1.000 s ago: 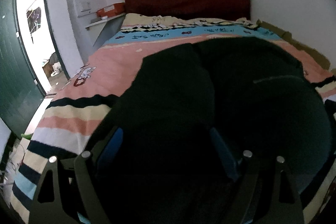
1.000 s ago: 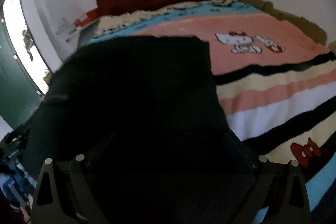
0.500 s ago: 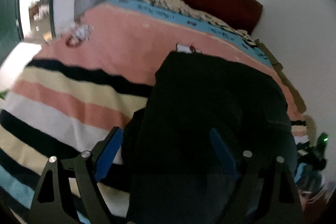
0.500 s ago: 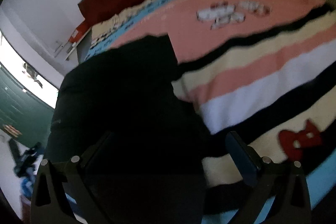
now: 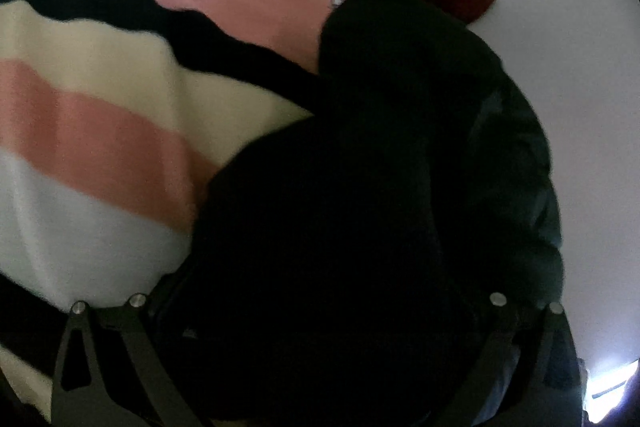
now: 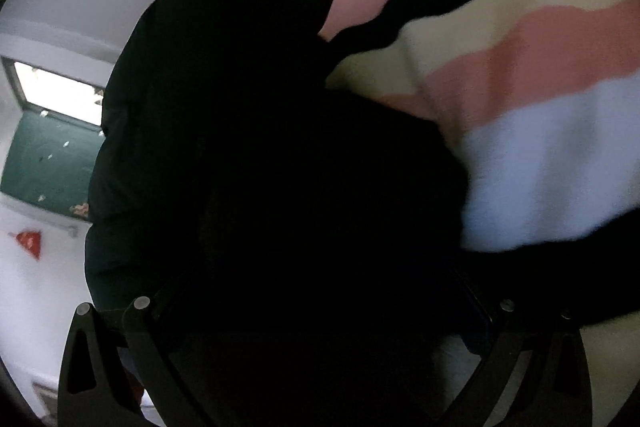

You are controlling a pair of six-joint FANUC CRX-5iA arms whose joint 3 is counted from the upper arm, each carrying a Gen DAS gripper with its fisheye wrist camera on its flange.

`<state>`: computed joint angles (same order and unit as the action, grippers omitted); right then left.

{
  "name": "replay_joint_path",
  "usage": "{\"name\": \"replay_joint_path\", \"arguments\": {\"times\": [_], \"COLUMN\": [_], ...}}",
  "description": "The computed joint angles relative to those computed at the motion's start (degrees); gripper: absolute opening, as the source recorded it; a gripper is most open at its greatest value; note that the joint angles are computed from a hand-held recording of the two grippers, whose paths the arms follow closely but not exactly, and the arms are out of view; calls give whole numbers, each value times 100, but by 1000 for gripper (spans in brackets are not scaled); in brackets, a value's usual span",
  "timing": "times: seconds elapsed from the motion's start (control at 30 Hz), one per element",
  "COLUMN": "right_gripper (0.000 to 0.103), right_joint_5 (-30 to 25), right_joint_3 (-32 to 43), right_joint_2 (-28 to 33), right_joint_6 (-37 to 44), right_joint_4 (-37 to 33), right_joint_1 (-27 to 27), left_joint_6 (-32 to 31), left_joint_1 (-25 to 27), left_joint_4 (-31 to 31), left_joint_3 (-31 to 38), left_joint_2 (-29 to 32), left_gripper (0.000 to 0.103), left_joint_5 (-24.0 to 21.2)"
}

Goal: Fold large clothes

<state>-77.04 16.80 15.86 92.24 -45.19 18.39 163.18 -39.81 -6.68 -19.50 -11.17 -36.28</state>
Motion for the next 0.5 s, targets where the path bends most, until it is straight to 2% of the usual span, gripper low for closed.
{"name": "replay_joint_path", "arguments": {"times": [0.07, 0.17, 0.2, 0.23, 0.27, 0.3, 0.33, 0.37, 0.43, 0.5], "right_gripper": [102, 102, 102, 91, 70, 61, 49, 41, 33, 27], "right_joint_5": [42, 247, 310, 407, 440, 511, 552, 625, 800, 951], "right_joint_3": [-24, -151, -188, -253, -288, -343, -359, -359, -327, -316], "right_joint_2": [23, -43, -70, -126, -165, -246, -295, -372, -534, -682], "right_joint_6": [124, 344, 360, 396, 472, 597, 651, 702, 750, 782], "right_joint_4": [-156, -329, -360, -467, -639, -886, -960, -958, -748, -616], "right_joint_1": [-3, 35, 44, 47, 6, -55, -63, -22, 154, 269], "left_joint_6": [-82, 658, 734, 676, 834, 1001, 1107, 1339, 1654, 1805], "left_joint_1": [-39, -374, -440, -500, -635, -788, -882, -1039, -1289, -1471], "left_joint_4": [46, -740, -828, -836, -1071, -1332, -1487, -1759, -2191, -2469], "left_joint_3": [-113, 138, 168, 173, 326, 546, 690, 901, 1217, 1460], "left_joint_2": [-14, 93, 114, 129, 178, 252, 292, 329, 366, 383], "left_gripper": [103, 101, 93, 75, 66, 53, 42, 38, 28, 26], "left_joint_5": [329, 385, 469, 679, 640, 458, 312, 105, -235, -473]}}
